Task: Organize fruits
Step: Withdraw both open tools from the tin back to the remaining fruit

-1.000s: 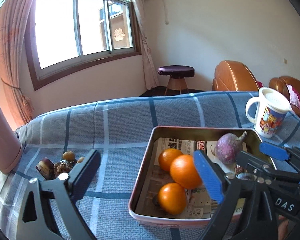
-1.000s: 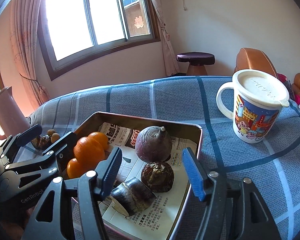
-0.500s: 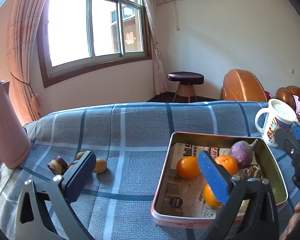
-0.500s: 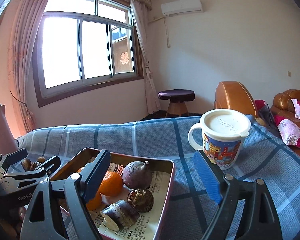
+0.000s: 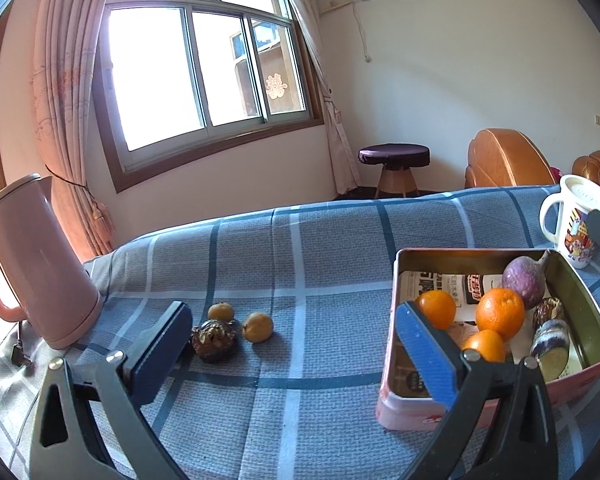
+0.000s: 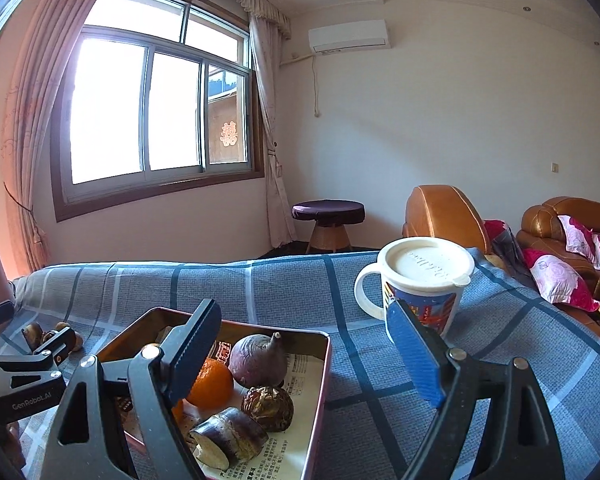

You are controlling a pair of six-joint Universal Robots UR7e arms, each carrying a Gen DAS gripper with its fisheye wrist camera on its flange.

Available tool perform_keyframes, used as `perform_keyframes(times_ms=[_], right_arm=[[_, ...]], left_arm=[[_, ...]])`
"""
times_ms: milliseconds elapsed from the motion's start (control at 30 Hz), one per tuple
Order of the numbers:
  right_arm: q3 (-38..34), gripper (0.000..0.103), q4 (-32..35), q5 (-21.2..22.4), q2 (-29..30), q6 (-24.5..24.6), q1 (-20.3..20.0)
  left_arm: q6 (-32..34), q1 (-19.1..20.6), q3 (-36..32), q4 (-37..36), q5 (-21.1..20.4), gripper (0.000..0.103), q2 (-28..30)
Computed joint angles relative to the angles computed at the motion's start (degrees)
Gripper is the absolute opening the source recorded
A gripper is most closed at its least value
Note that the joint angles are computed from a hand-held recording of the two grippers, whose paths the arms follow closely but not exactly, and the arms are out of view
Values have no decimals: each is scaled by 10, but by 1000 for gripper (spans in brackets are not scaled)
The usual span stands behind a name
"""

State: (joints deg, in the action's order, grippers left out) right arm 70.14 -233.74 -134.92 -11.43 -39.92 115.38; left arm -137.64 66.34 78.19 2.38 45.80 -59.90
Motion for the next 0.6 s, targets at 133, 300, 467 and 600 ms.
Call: perform_keyframes(times_ms=[133, 300, 467, 600], right_arm=[[-11, 86, 1, -11, 8, 11, 5], [-39, 86, 8, -28, 26, 10, 12], [-71, 86, 36, -40, 46, 30, 20], [-105, 86, 69, -44, 67, 53, 28]], left_arm=[[22, 5, 11, -14, 3, 103, -13], [28, 16, 3, -2, 5, 103, -20], [27, 31, -12, 11, 5, 103, -24], [28, 44, -28, 23, 10, 103, -25]])
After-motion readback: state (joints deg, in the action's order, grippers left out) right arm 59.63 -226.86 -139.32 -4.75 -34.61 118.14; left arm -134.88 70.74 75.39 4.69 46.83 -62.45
